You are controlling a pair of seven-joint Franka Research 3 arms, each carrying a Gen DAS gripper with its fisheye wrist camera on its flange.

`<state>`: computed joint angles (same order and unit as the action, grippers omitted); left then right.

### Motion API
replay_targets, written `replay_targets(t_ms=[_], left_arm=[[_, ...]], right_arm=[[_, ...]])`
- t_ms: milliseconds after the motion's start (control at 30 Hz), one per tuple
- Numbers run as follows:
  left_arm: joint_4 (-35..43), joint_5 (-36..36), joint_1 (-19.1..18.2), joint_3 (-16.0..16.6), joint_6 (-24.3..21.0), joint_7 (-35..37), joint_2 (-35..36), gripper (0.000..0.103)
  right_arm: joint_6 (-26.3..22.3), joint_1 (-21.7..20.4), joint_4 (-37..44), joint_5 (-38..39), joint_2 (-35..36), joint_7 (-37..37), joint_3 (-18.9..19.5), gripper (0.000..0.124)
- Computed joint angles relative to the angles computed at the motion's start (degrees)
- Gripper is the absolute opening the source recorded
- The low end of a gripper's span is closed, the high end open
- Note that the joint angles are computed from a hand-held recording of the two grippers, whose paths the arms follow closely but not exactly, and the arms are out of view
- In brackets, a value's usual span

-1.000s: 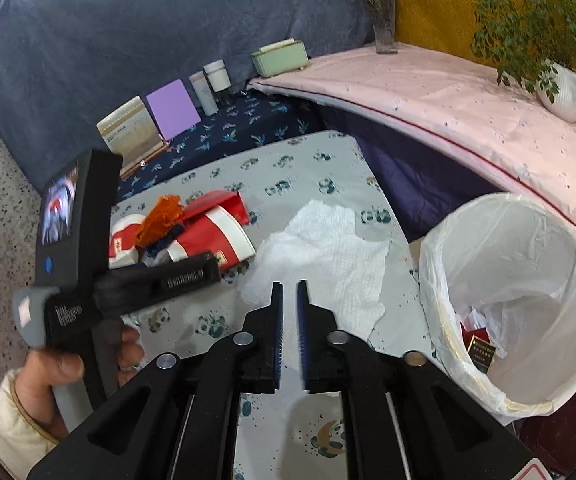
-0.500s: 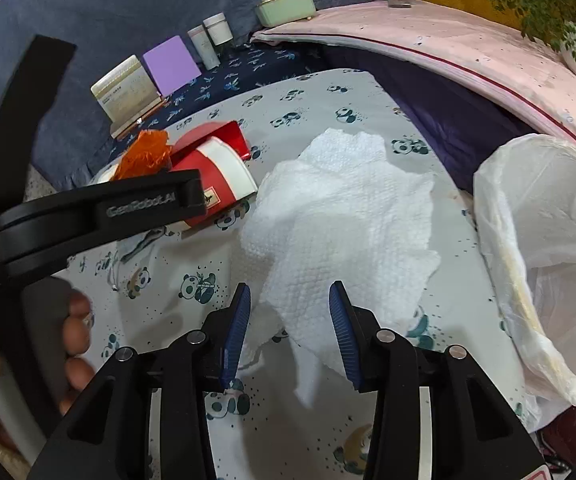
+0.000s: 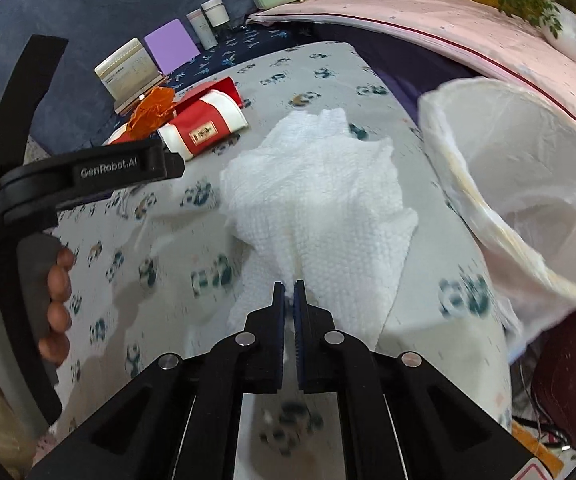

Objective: Collect trash
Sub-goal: 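Grasp the tissue's loose end with the left tool while the right tool holds it, then carry the tissue over the bin and open both tools to drop it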

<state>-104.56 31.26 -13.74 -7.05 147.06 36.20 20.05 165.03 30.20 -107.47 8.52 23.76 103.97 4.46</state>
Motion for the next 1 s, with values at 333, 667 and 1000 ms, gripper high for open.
replay_targets(t_ms=[333, 667, 1000], left_arm=[[9.4, -15.0, 1.1, -6.5, -2.2, 16.5, 9.1, 0.059], [10.2, -14.9, -2.5, -5.0, -1.7, 21.2, 9.0, 0.002], [7.7, -10.9, -2.4, -2.6, 1.8, 17.5, 3.2, 0.001]], right_arm=[[4.3, -0.9, -10.5, 0.2, -6.2, 4.1, -1.3, 0.005], [8.4, -1.1, -13.4, -1.2, -8.2, 7.5, -3.5, 0.005], [14.8, 13.1, -13.3, -22.6, -11.5, 30.0, -25.6, 0.004]])
